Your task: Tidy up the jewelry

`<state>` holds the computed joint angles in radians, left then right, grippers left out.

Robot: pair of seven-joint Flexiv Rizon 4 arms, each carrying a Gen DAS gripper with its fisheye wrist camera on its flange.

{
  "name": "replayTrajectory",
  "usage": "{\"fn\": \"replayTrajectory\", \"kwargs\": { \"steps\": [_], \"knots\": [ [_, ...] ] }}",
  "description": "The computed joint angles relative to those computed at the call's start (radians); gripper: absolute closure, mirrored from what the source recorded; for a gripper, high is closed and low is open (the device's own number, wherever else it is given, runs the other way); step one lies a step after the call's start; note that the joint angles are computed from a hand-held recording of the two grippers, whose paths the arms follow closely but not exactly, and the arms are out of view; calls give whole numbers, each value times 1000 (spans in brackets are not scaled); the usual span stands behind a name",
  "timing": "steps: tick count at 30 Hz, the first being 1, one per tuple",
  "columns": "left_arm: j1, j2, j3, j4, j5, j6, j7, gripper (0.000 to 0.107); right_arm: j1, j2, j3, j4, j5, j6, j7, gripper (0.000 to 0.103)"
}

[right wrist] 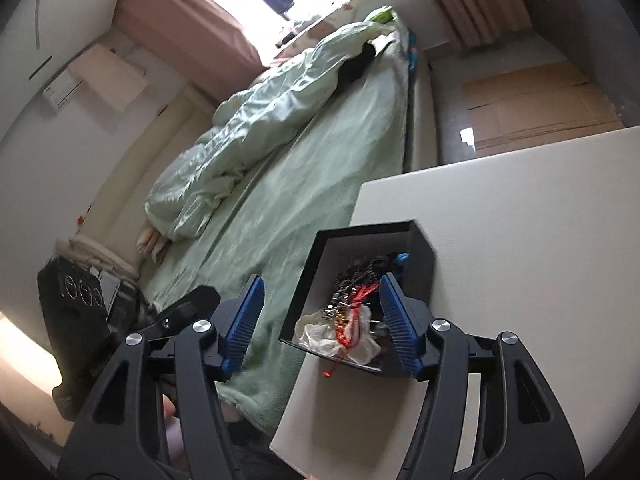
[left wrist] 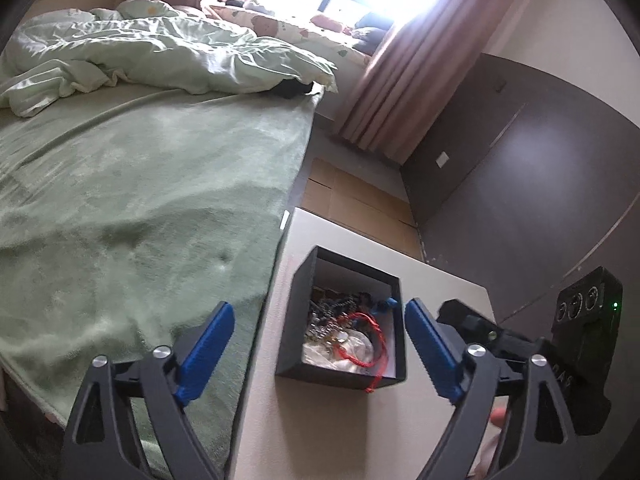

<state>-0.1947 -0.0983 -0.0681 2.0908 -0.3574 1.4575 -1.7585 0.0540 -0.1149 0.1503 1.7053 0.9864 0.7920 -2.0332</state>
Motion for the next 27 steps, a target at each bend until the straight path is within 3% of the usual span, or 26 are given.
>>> {"fn": "replayTrajectory", "kwargs": {
  "steps": [2,9,12,16,19,22,27],
  "knots": [
    [-5,14,-2,5,3,4,0,12,-3,29,-3,24,-18,19,16,33],
    [-32,65,17,-8,157,-41,-106,12,1,177,-46,147,-111,68,110,13],
    [-37,92,14,-4,210,-56,-145,12,13,225,-67,199,-173,97,163,13],
    [-55,126,0,24,190,-42,-128,12,22,294,-92,265,-248,122,230,9],
    [-43,156,-16,16,314,-65,-219,12,30,364,-112,318,-288,138,260,8],
    [-42,177,-28,16,364,-83,-255,12,33,434,-109,384,-351,183,299,6],
    [-19,233,-56,24,473,-142,-375,12,69,541,-157,452,-374,163,321,5]
  ]
}}
